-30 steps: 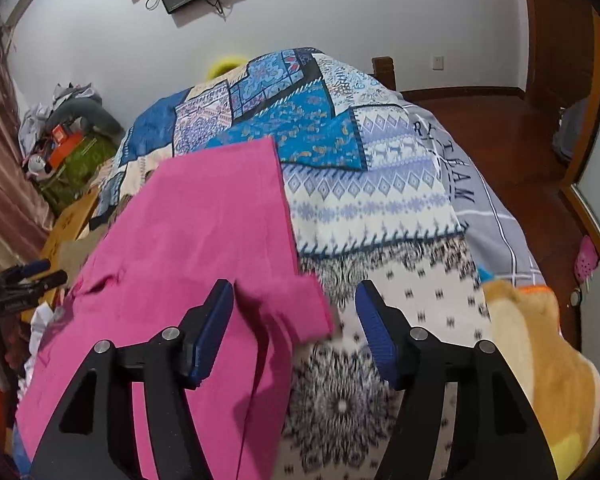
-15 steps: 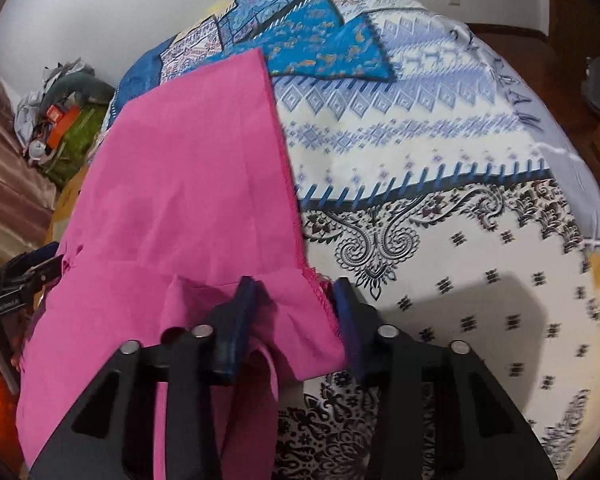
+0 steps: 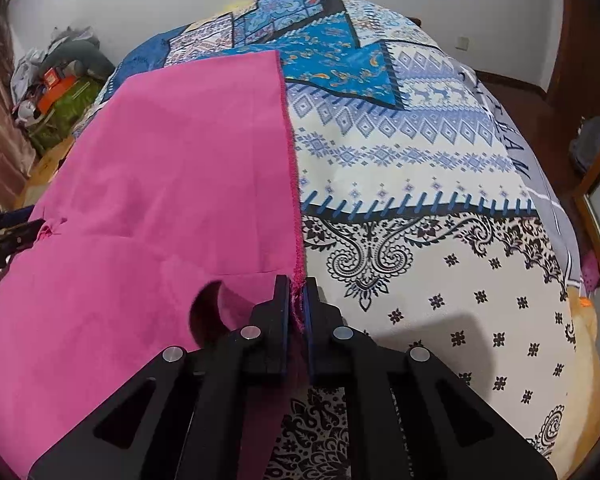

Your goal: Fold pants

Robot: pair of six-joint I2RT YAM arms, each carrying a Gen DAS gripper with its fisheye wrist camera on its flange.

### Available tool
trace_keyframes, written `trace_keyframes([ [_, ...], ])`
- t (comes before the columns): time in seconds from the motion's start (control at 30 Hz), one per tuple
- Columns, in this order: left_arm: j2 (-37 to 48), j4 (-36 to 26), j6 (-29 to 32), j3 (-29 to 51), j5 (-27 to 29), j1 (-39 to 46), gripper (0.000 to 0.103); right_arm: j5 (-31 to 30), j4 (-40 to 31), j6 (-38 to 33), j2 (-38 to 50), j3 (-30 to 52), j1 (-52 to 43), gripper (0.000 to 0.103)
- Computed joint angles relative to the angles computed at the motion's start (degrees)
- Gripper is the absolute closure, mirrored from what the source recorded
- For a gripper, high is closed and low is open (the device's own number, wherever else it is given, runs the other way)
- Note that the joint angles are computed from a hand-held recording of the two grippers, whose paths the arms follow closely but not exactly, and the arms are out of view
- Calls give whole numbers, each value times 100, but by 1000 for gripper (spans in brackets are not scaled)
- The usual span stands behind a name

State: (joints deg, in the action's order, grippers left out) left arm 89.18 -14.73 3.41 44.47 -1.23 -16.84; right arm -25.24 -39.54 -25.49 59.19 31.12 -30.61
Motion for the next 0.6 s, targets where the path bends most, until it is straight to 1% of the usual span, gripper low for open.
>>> trace_keyframes([
  [0.07, -10, -49, 37, 33, -90, -54, 31, -32, -29, -15, 59, 49, -93, 98],
  [0.13, -103, -228, 25, 100, -211, -103, 32, 158, -64, 49, -55, 65, -87, 98],
  [0.17, -167, -335, 4, 134, -274, -110, 32, 164, -204, -11, -126, 120, -205, 98],
  [0.2, -248, -430, -11, 151, -317, -112, 32, 43, -363, -144, -128, 203, -442, 97],
  [0.23, -374, -514, -7, 146, -322, -88, 32, -29, -470, -123, -148, 283, -518, 97],
  [0.27, -540, -577, 9, 111, -286, -46, 32, -279, -805, -345, -203, 469, -882, 97],
  [0.3, -680, -638, 29, 80, -251, -9, 32, -418, -1022, -428, -276, 586, -1025, 95],
  [0.37, -917, -744, 74, 27, -227, 26, 32, -689, -1489, -660, -386, 873, -1295, 87],
  [0.4, -1042, -789, 90, -18, -167, 51, 32, -920, -1789, -860, -484, 1039, -1515, 76],
  [0.43, -1108, -820, 94, -42, -118, 65, 31, -1074, -1964, -928, -573, 1128, -1584, 63],
  [0.5, -1209, -850, 83, -121, -25, 70, 28, -1239, -2162, -911, -763, 1178, -1500, 52],
  [0.53, -1227, -824, 82, -188, -32, 41, 26, -1219, -2174, -796, -844, 1163, -1315, 52],
  [0.6, -1138, -767, 91, -245, -162, -47, 25, -952, -1863, -323, -908, 1008, -688, 52],
])
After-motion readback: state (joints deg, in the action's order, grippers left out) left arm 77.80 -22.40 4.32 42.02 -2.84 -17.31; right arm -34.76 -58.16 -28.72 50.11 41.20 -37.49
